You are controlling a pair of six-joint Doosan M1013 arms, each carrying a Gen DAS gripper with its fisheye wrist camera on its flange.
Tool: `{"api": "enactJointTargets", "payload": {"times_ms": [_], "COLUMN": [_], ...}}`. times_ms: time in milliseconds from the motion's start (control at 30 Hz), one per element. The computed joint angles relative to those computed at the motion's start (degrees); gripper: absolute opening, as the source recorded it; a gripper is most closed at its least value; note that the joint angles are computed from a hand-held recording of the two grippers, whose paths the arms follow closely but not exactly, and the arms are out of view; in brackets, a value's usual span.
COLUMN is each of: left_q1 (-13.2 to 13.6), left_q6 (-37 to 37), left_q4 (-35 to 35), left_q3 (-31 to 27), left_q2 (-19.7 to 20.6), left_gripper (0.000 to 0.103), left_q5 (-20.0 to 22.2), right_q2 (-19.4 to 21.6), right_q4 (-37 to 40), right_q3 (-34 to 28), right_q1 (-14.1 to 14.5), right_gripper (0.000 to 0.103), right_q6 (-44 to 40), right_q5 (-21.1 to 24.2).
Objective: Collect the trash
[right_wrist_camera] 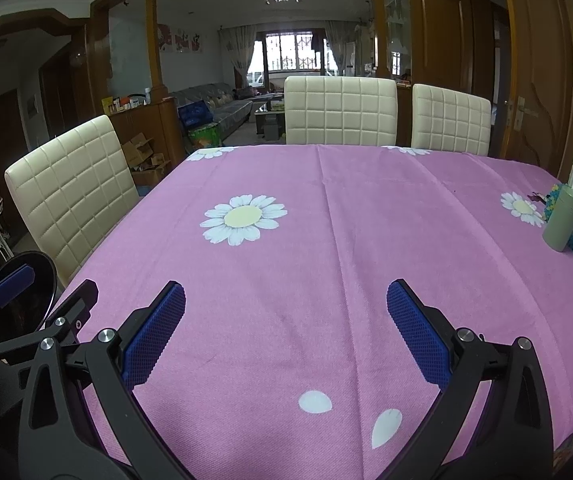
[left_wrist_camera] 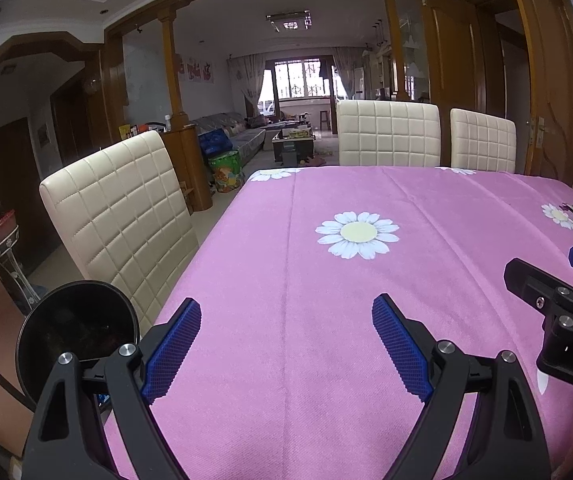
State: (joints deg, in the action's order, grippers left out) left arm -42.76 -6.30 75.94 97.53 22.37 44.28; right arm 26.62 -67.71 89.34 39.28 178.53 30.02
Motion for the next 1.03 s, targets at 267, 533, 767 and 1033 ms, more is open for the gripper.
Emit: {"api": "enactJointTargets", "payload": {"times_ms": [267, 533, 767, 1033], "left_q1": [0.3, 0.5, 0.5, 0.9], "left_q6": [0.6, 1.4, 3.5, 5.8], "left_q4": [-0.7, -1.7, -3.7, -6.3], "left_q3": [0.1, -0.1, -0.9, -1.4], "left_q2": [0.0, 0.1, 0.8, 1.0], "left_gripper": [0.085, 0.085, 0.085, 0.085], "left_q5": [-0.6, -1.0, 0.9, 0.5], "right_q2": [0.1, 0.2, 0.1, 0.1], "right_q4": [-0.2, 0.3, -0.1, -0.3], "right_q3": [0.0, 0.0, 0.1, 0.3], "right_q1": [0.2, 0.2, 0.2, 0.2], "right_gripper": [0.099, 0.099, 0.099, 0.099], "right_q6": [0.1, -0.1, 0.4, 0.5], "right_q5": [0.1, 0.1, 0.1, 0.0]}}
